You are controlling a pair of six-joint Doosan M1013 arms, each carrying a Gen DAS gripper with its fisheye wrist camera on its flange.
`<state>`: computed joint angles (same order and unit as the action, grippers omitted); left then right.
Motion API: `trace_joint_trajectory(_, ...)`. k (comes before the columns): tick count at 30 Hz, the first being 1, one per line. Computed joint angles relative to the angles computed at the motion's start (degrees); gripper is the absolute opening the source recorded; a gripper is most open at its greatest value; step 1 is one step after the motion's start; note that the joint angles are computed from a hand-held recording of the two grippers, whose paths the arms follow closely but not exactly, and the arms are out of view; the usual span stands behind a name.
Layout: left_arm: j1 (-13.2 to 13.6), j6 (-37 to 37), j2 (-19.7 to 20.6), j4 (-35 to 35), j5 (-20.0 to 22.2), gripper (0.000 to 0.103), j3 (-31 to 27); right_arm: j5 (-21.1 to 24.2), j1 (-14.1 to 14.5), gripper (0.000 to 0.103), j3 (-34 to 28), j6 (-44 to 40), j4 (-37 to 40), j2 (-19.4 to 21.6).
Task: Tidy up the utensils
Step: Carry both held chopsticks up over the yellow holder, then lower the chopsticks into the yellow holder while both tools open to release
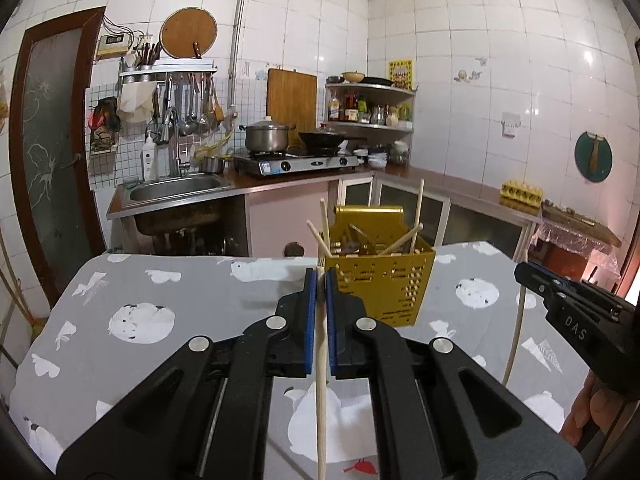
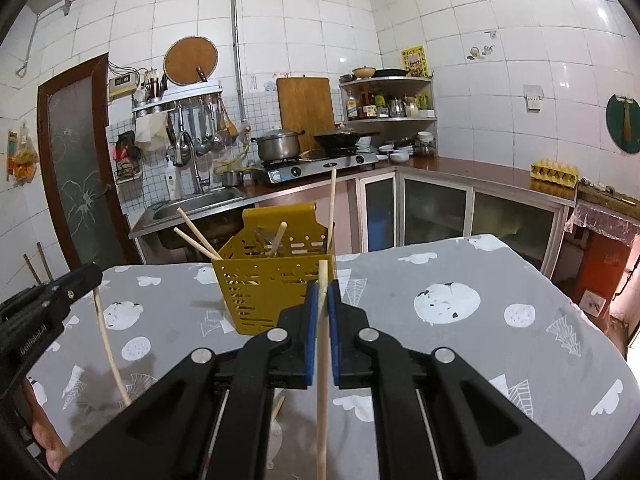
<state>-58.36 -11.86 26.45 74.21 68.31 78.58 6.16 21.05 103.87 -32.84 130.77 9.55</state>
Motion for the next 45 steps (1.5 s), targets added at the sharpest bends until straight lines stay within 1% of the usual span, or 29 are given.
trace_joint_trajectory(2,0.07,-0.56,-0.21,0.57,-0.30,0.003,0.18,0.95,-0.13,0.006,0.28,-5.36,5.65,-0.19)
trace_joint_trajectory(7,0.24,-1.20,-0.47,2.07,-0.90,0.003,0.20,2.67,-0.40,0.006,0.12,-8.35,8.63,-0.35)
trace_joint_trajectory(12,0.62,-1.31,-0.45,3.80,-1.36,0.003,-0.72,3.69,-0.57,0.006,-0.88,-8.29,8.57,-0.22)
trace_joint_trajectory(18,1.59,-0.50,-0.45,4.75,-2.20,0.003,-2.47,3.39,-0.71,0.006,-3.22,-4.44,4.17,0.59)
trace_joint_trajectory(19,1.74,-0.26,-0.42,4.74,-2.41,0.003,-2.76,3.35,-0.79,0.006,-3.81,-2.80,2.42,0.73)
trace_joint_trajectory(21,2.03,0.55,-0.33,5.08,-2.73,0.003,-3.56,3.47,-0.87,0.006,-4.56,-2.82,2.11,0.85)
trace_joint_trajectory(25,2.63,2.64,0.02,6.39,-2.56,0.003,-5.65,3.00,-0.77,0.006,-7.21,2.19,-3.33,1.47)
trace_joint_trajectory(28,3.51,3.47,0.24,7.21,-3.28,0.003,-7.78,2.66,-0.68,0.006,-8.84,-0.22,-0.82,1.88)
trace_joint_trajectory(30,4.05,4.21,0.58,7.67,-3.45,0.003,-9.16,2.32,-0.67,0.006,-10.45,-3.14,2.46,2.40)
trace_joint_trajectory(31,4.29,4.75,0.82,8.15,-3.25,0.003,-9.94,2.04,-0.73,0.006,-11.42,-3.05,2.82,2.74)
trace_joint_trajectory(33,4.91,6.29,1.70,9.22,-2.67,0.003,-12.01,1.73,-1.01,0.006,-13.36,2.22,-1.65,3.45)
trace_joint_trajectory(36,6.07,7.75,2.82,9.51,-3.00,0.003,-14.62,0.70,-1.07,0.006,-16.24,0.70,-0.16,4.62)
trace_joint_trajectory(38,6.96,8.61,3.58,9.52,-3.60,0.003,-16.13,0.29,-1.10,0.006,-17.99,1.98,-1.68,5.49)
trace_joint_trajectory(40,7.62,9.62,4.47,9.56,-3.70,0.003,-17.53,0.01,-1.07,0.006,-19.52,0.54,-0.52,6.46)
trace_joint_trajectory(41,8.18,9.95,4.89,9.21,-4.26,0.003,-18.09,0.01,-1.08,0.006,-20.30,1.85,-1.59,7.07)
trace_joint_trajectory(45,9.82,11.10,6.39,7.22,-6.01,0.003,-19.64,1.32,-1.44,0.006,-22.75,12.75,-10.81,9.31)
